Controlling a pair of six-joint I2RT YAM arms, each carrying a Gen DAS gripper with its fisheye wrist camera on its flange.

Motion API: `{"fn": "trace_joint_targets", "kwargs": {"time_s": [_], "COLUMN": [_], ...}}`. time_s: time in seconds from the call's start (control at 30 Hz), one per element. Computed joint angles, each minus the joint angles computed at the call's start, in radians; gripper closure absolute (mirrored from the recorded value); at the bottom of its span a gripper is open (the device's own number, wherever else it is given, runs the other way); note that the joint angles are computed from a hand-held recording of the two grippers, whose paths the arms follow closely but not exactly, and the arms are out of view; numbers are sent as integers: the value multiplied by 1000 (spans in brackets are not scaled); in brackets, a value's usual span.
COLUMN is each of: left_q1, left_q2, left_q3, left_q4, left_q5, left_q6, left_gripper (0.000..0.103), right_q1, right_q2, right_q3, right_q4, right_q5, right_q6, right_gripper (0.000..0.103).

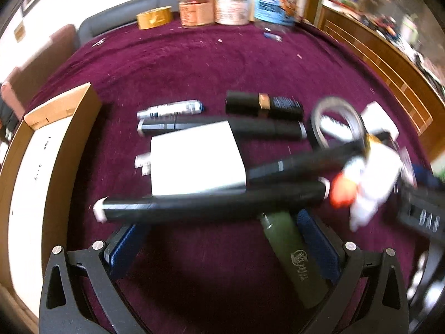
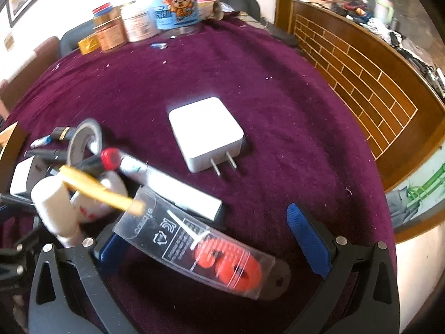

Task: Organize rigid objects
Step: 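Move the left tool toward the olive green lighter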

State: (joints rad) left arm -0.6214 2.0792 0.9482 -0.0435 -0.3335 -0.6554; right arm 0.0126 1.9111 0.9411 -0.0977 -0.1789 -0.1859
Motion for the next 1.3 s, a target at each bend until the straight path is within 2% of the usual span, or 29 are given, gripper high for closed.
{"fn": "trace_joint_targets", "kwargs": {"time_s": [0.13,0.23,0.37,0.53,0.6,0.67,0.77,0.83,0.93,1.0,1.13,1.2,1.3], "left_q1": [-34,-47,-62,-48,-53,-63,-87,-103,-129,-73,-3,39,77], "left_q2": [-35,-34,-30,-52,-59,-69,-69,-69,-72,-122,-303,-379,-412], "left_q3": [-76,-66,-57,-96,-110,-131,-132,-129,-109,-181,-400,-478,-519], "left_q4": [54,33,15,48,56,70,57,38,-7,68,263,301,303], "left_q5": [-16,-32,-67,-15,-7,-8,-38,-59,-89,68,131,135,151], "left_q6": [10,-5,-6,-7,5,8,-15,-35,-4,12,6,26,37], "left_gripper": [1,1,1,1,1,1,1,1,1,2,2,2,2], "right_q1": [27,32,40,42,40,45,65,55,67,62,17,-14,-64], "right_q2": [-19,0,-8,-45,-131,-283,-565,-638,-542,-481,-362,-307,-275], "right_q3": [-18,39,32,32,-38,-147,-386,-463,-382,-371,-363,-351,-351], "right_q4": [-27,-110,-122,-186,-135,-38,248,356,259,285,363,390,405], "right_q5": [44,57,68,124,149,180,245,183,170,175,176,136,79], "right_q6": [26,39,38,67,70,85,119,145,201,228,248,270,282], "right_gripper": [0,0,0,0,0,0,0,0,0,0,0,0,0]}}
